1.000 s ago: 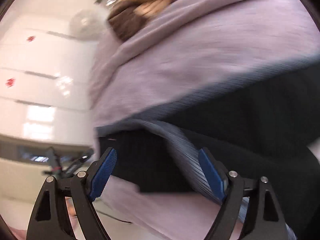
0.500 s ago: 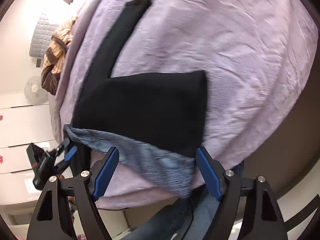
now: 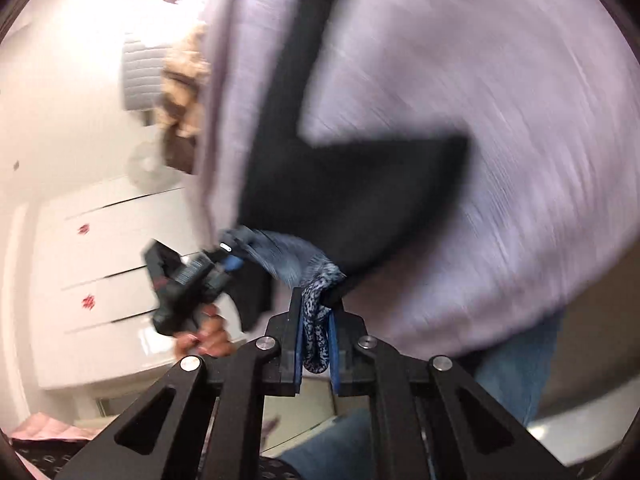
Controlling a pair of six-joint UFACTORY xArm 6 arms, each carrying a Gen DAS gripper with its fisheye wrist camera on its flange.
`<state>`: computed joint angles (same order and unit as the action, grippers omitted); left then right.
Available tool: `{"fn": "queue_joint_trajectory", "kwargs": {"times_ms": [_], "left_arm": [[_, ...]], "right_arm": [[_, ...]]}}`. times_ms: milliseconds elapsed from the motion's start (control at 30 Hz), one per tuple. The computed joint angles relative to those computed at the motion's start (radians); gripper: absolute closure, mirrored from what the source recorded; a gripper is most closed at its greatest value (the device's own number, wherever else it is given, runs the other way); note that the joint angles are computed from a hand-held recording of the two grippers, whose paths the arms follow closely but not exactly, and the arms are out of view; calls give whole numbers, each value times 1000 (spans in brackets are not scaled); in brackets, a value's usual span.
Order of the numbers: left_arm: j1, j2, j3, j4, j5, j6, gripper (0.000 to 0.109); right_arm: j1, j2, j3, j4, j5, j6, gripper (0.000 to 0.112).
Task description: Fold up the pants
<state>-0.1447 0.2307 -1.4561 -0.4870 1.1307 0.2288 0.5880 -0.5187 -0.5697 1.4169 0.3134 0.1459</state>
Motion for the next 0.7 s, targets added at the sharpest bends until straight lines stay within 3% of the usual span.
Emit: {"fn": "queue_joint_trajectory", "kwargs": {"times_ms": [67,200,300,400,467,533,700], "left_arm": [[-10,38,-64,-6,-13,-31,71],[-28,172,-244,50,-52,-101,71],[-41,309,-408,115,-48,-178,70],[-56,389,-487,255,-113,-267,53],[-52,435,-554,289,-96,-293,53],[-43,436,-564,297,-96,-296,53],[-40,307,-397,386,-131,-274,53]], "right_arm": [[-120,38,-64,-27,99,-80,102],[-366,273,-313,-105,330,-234,102],[-467,481,-500,-134,430,-304,102],[-515,700,-707,-222,519,-285,97],[-521,764,-771,-344,532,-209,83],[-515,774,-790,-474,505,-153,58],[-514,624,-631,-691,403,-26,57]]}}
